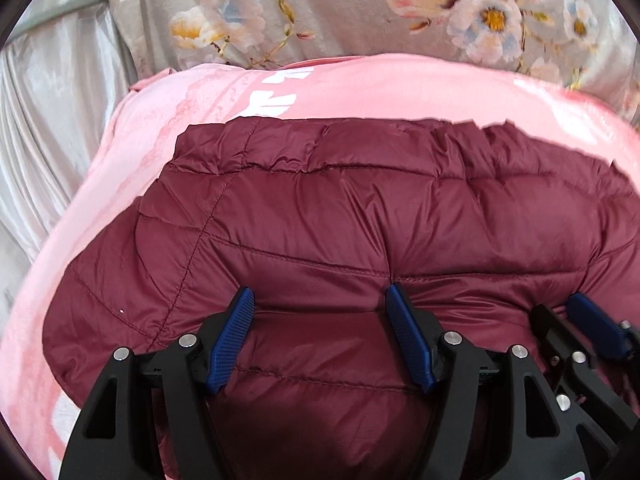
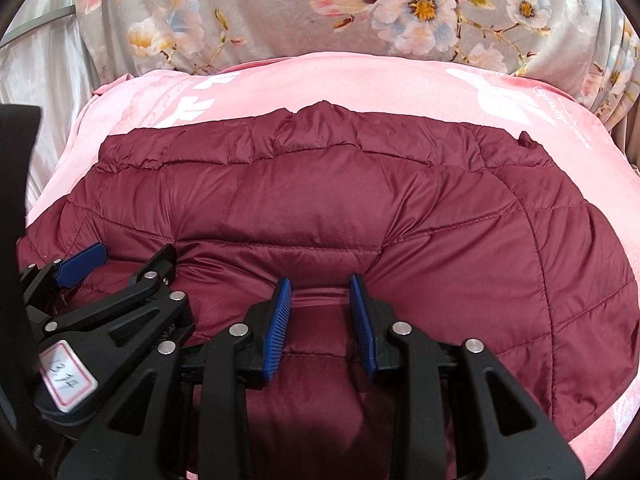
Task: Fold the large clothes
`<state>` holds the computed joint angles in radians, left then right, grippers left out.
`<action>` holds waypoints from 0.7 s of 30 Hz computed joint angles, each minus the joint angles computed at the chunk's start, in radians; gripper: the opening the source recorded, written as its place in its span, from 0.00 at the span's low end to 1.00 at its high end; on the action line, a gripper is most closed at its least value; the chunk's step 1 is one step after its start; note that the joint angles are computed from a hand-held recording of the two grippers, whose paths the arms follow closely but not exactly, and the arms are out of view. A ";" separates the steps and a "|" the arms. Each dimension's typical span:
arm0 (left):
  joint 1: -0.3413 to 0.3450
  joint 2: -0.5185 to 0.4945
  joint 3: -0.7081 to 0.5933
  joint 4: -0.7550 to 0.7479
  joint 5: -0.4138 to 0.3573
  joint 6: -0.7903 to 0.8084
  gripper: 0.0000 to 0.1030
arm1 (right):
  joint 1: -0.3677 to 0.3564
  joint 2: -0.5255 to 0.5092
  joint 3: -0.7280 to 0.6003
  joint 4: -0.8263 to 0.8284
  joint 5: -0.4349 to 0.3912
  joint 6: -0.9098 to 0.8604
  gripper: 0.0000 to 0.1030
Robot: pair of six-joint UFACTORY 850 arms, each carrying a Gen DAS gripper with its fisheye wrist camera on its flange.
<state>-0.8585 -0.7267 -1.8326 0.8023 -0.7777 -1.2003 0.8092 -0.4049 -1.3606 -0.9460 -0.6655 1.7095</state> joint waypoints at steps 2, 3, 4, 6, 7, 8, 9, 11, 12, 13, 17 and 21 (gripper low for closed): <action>0.020 0.071 0.094 -0.008 0.107 -0.066 0.65 | 0.000 0.008 0.009 -0.012 0.006 0.017 0.29; 0.028 0.107 0.135 -0.023 0.129 -0.084 0.65 | 0.004 0.012 0.012 -0.021 -0.001 0.028 0.29; 0.032 0.132 0.162 -0.029 0.134 -0.096 0.65 | 0.007 0.015 0.010 -0.013 -0.011 0.023 0.29; 0.050 0.222 0.261 -0.043 0.166 -0.130 0.65 | 0.027 0.038 0.018 -0.018 -0.033 0.049 0.29; 0.056 0.249 0.290 -0.048 0.175 -0.133 0.65 | 0.035 0.051 0.027 -0.027 -0.029 0.073 0.29; 0.068 0.294 0.337 -0.049 0.169 -0.151 0.65 | 0.044 0.065 0.037 -0.040 -0.018 0.099 0.30; 0.075 0.321 0.364 -0.050 0.153 -0.168 0.65 | 0.054 0.076 0.042 -0.050 -0.008 0.113 0.31; 0.100 0.384 0.432 -0.047 0.143 -0.234 0.65 | 0.070 0.080 0.038 -0.058 -0.004 0.116 0.31; 0.111 0.407 0.457 -0.052 0.139 -0.261 0.65 | 0.078 0.080 0.035 -0.059 0.006 0.115 0.31; 0.127 0.420 0.474 -0.082 0.132 -0.260 0.65 | 0.082 0.076 0.030 -0.052 0.016 0.105 0.31; 0.180 0.434 0.514 -0.238 0.190 -0.187 0.65 | 0.098 0.041 0.007 -0.027 0.001 0.056 0.31; 0.203 0.427 0.529 -0.393 0.284 -0.093 0.65 | 0.102 0.027 0.006 -0.026 -0.002 0.054 0.31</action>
<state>-0.6558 -0.2994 -1.3041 0.4096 -0.4938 -1.2929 0.9114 -0.3778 -1.3548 -0.9718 -0.6670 1.7639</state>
